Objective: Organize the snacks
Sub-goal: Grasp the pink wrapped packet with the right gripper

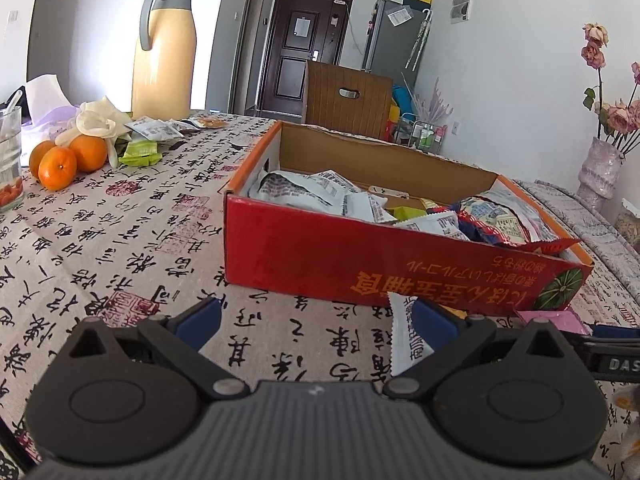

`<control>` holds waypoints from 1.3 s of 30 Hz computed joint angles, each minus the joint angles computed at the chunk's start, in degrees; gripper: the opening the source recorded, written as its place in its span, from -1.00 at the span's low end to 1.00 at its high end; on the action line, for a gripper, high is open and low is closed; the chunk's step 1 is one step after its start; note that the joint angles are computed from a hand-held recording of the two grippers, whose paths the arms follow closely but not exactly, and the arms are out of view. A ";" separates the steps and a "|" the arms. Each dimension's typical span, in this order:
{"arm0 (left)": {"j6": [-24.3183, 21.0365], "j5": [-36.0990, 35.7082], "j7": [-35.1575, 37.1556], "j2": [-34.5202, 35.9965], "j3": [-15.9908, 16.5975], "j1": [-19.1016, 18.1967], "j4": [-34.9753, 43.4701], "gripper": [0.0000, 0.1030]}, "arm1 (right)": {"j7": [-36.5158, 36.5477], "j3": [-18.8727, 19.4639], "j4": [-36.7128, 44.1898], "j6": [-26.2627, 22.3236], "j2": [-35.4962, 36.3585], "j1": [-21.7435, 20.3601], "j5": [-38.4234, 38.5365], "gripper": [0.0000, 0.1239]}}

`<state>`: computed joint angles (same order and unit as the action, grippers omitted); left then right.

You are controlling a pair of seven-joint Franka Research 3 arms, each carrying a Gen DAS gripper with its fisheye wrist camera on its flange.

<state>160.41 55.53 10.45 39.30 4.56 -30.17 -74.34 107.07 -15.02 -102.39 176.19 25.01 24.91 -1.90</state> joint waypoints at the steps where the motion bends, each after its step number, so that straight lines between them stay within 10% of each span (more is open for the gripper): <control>1: 0.05 -0.08 0.05 0.05 -0.03 0.03 0.04 1.00 | 0.03 0.08 0.73 -0.82 0.41 -0.07 0.12 0.66; 19: 0.70 -1.30 0.11 0.08 0.16 0.11 -0.23 1.00 | 2.44 1.93 4.62 -5.62 2.55 -1.78 -4.99 0.66; 26: 0.76 -1.34 0.05 0.06 0.15 0.14 -0.28 1.00 | 4.85 -3.00 1.25 -0.49 1.60 2.40 -6.79 0.15; 39: -2.08 -3.76 2.49 0.71 -1.16 0.61 1.02 1.00 | 7.21 -21.33 -8.98 11.22 -0.57 19.49 -1.50 0.06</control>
<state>158.33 51.76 12.94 40.01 3.40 -29.56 -73.32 114.29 -36.35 -111.37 187.41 24.44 44.40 -3.39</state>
